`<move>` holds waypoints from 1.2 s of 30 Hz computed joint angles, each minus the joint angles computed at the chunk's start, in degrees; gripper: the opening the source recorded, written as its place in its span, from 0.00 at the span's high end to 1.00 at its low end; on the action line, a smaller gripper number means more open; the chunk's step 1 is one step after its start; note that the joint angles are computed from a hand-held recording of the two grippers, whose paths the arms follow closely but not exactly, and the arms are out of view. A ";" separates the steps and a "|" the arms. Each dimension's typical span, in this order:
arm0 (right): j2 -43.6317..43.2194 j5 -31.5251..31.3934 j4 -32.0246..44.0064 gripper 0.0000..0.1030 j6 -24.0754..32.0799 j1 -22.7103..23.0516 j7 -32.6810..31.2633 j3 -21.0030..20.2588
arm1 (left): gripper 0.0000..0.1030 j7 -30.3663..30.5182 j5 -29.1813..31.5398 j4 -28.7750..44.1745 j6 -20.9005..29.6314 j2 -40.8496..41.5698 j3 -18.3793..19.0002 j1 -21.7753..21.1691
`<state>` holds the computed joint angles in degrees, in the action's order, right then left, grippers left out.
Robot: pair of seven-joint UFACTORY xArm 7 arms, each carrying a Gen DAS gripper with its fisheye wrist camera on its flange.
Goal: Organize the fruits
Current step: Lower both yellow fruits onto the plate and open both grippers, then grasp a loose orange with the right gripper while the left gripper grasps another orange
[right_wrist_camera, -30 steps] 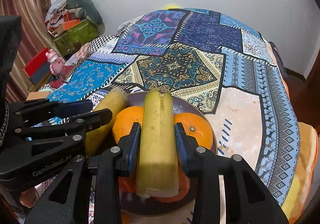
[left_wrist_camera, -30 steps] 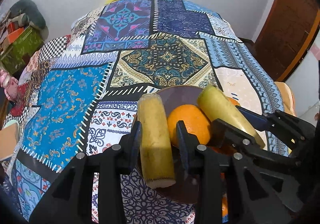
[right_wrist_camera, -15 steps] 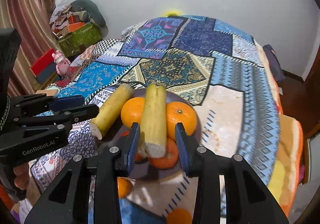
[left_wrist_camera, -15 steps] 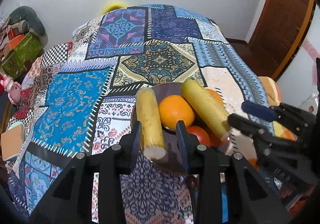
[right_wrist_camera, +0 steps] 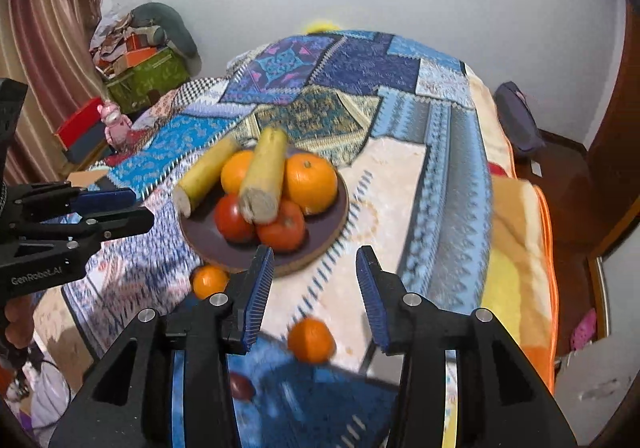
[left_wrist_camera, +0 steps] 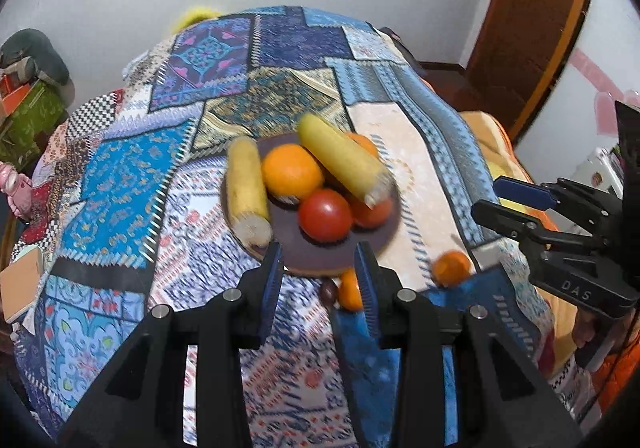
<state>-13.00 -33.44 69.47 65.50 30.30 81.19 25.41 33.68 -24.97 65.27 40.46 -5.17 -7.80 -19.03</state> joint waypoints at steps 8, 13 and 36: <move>-2.16 4.10 -5.24 0.61 -3.09 0.97 2.90 0.70 | 0.65 0.23 -0.10 -3.39 2.10 -1.03 -0.55 -1.03; -3.06 6.16 -8.53 0.61 -6.69 0.84 4.50 0.56 | 0.65 -0.23 1.07 -4.87 0.96 -0.44 -1.24 -1.80; -3.28 8.41 -13.00 0.71 -13.99 -0.44 4.12 0.22 | 0.73 -3.39 3.65 -2.04 -0.65 5.71 -2.64 -1.76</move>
